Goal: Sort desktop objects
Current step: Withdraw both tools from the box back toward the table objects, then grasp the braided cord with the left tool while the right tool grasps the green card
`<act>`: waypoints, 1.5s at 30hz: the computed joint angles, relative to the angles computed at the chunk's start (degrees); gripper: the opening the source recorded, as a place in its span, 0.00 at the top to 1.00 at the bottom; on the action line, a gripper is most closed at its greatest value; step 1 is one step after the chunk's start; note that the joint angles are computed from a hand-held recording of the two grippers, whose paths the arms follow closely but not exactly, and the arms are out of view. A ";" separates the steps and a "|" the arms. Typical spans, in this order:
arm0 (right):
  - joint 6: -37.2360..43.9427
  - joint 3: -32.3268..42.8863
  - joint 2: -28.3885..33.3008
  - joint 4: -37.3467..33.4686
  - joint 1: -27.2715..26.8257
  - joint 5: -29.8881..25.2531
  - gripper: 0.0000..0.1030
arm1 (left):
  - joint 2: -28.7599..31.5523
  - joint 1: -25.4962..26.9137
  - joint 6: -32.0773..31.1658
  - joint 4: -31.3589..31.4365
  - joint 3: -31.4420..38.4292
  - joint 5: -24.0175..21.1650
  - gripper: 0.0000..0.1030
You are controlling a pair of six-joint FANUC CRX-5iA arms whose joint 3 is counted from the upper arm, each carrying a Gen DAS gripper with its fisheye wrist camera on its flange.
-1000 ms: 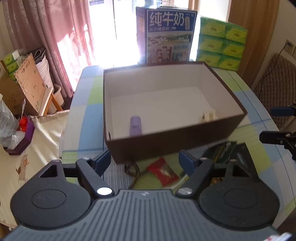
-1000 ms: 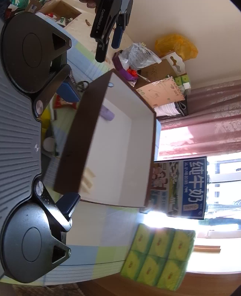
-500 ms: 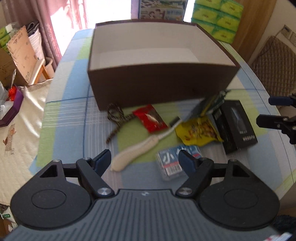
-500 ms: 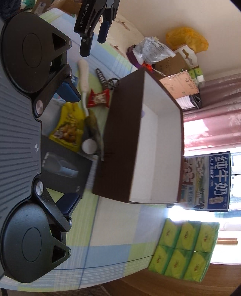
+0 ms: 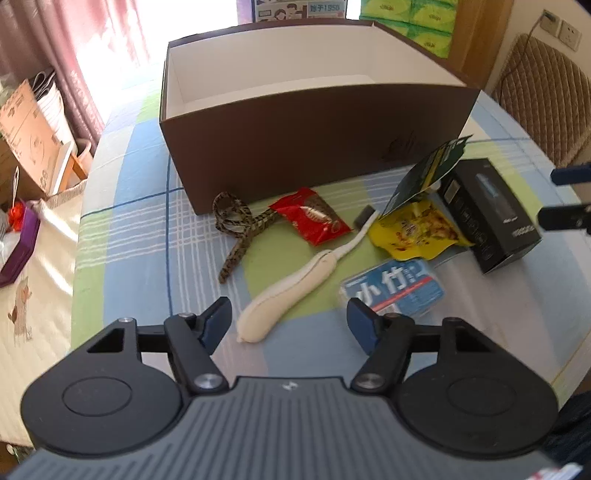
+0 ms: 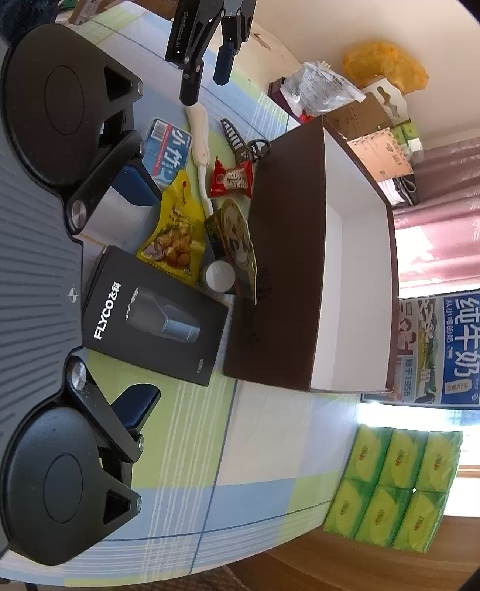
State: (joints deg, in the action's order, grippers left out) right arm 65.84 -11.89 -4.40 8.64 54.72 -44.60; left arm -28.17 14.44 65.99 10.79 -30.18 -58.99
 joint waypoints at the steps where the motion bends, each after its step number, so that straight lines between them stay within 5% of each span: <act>1: -0.13 -0.05 0.02 0.06 -0.13 -0.02 0.02 | 0.19 0.48 -1.03 0.12 -0.19 0.48 0.39; 26: -3.04 2.00 3.90 1.97 -1.24 -1.01 0.02 | 13.09 2.96 -25.49 7.24 -1.82 17.03 0.42; 30: -3.47 2.28 4.35 2.25 -1.06 -1.30 0.02 | 13.41 2.78 -28.26 9.35 -3.11 19.31 0.60; 38: 0.20 2.52 4.93 1.25 -0.70 0.44 0.03 | 10.98 4.93 -27.92 10.01 -5.63 20.01 0.60; 45: 13.34 4.34 7.58 -1.33 -0.80 3.10 0.33 | 6.89 10.11 -23.77 8.85 -7.77 16.89 0.61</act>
State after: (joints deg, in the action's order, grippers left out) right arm 79.18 -7.55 3.19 7.31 53.92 -41.51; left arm -21.28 24.55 42.22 19.64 -37.95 -42.10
